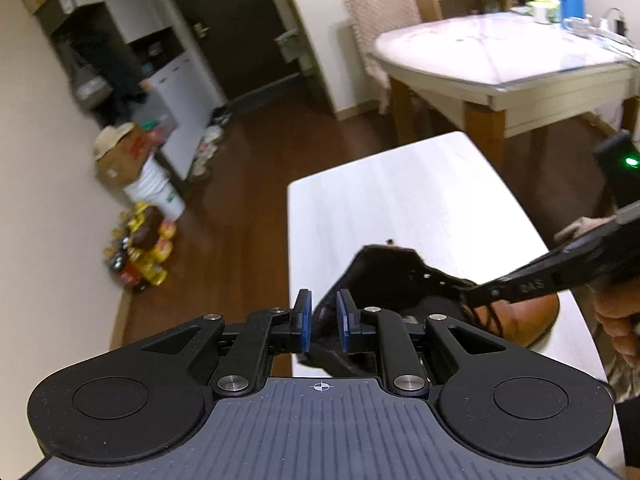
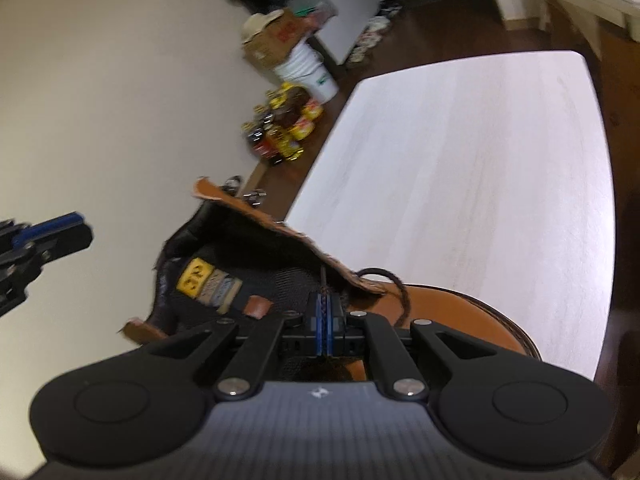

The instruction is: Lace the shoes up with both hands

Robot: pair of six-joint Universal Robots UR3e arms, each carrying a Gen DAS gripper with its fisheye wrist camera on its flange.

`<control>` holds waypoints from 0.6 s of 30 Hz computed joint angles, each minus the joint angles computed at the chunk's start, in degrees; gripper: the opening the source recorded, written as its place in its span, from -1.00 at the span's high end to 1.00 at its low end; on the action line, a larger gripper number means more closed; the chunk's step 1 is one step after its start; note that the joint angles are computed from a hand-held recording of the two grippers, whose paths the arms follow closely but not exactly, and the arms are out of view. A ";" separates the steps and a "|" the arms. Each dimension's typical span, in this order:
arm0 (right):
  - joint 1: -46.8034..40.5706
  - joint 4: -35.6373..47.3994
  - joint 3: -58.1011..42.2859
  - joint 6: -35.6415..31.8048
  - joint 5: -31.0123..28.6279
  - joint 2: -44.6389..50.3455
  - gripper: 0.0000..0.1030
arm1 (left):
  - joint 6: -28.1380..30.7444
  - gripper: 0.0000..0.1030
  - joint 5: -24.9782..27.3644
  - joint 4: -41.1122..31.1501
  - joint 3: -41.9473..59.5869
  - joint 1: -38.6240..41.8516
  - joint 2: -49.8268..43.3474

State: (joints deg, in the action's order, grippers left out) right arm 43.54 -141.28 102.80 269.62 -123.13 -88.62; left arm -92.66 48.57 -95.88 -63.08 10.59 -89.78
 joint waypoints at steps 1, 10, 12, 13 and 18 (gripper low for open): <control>0.38 0.31 -0.29 2.09 -0.80 0.60 0.94 | 0.73 0.68 -0.32 -0.72 0.19 0.27 -0.11; 2.11 9.52 -10.39 13.21 -6.95 8.61 0.93 | 10.02 0.68 -3.56 -18.05 8.09 5.61 -4.78; 1.90 11.60 -12.82 13.76 -7.11 10.15 0.93 | 11.83 0.68 -4.09 -22.17 9.99 7.05 -5.84; 1.84 12.53 -13.70 13.95 -7.21 10.63 0.93 | 12.69 0.68 -4.20 -24.09 11.25 7.70 -6.37; 1.26 19.08 -17.64 15.26 -6.75 11.31 0.93 | 15.26 0.68 -3.70 -28.26 12.88 9.87 -7.48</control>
